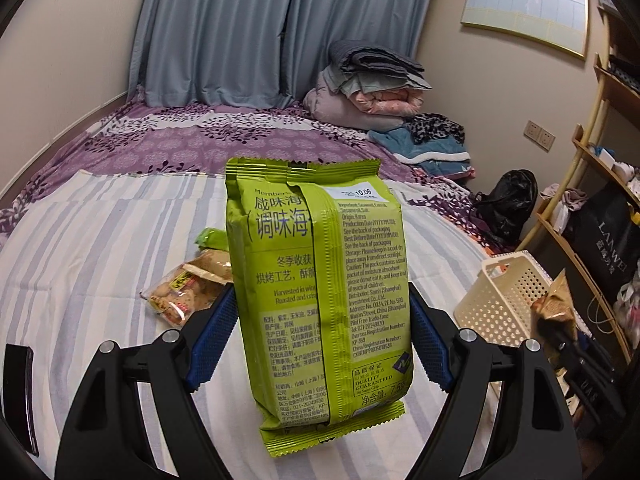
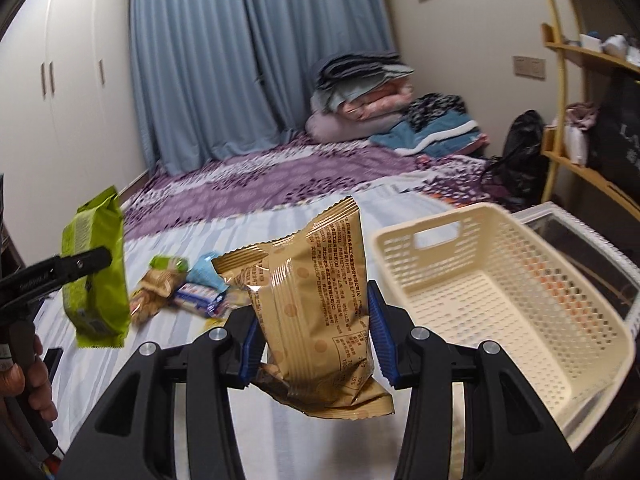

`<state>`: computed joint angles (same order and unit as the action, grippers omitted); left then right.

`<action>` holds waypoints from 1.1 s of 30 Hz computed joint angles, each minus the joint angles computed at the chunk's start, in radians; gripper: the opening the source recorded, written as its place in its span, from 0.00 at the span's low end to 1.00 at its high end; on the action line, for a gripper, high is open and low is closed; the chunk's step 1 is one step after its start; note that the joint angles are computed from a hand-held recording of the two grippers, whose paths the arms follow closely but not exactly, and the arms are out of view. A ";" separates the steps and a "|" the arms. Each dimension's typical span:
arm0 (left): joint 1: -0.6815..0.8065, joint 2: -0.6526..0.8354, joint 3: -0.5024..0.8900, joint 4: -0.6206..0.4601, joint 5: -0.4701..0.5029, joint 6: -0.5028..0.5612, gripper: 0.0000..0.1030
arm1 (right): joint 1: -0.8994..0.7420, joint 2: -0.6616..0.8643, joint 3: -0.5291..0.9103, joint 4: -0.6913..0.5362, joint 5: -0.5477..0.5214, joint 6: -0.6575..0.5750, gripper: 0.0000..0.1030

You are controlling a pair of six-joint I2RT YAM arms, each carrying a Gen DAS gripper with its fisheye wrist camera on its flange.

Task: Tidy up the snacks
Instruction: 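Carry both bags to the cream basket while the right tool releases the tan bag inside, then lower the green seaweed bag into the basket and open the left tool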

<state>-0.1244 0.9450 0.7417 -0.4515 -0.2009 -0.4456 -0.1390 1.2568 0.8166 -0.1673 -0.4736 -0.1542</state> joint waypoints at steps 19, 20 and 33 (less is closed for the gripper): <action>-0.250 0.191 0.149 0.024 -0.093 -0.033 0.79 | -0.278 0.204 0.094 0.054 0.041 -0.001 0.46; -0.255 0.199 0.156 0.025 -0.091 -0.031 0.79 | -0.281 0.203 0.089 0.052 0.041 0.005 0.47; -0.334 0.341 0.263 0.063 -0.038 -0.019 0.79 | -0.337 0.191 0.079 0.073 0.000 0.008 0.56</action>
<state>-0.4584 1.2857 1.0051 -0.3889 -0.2393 -0.4647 -0.4757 1.4481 0.8953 -0.0943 -0.4735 -0.1462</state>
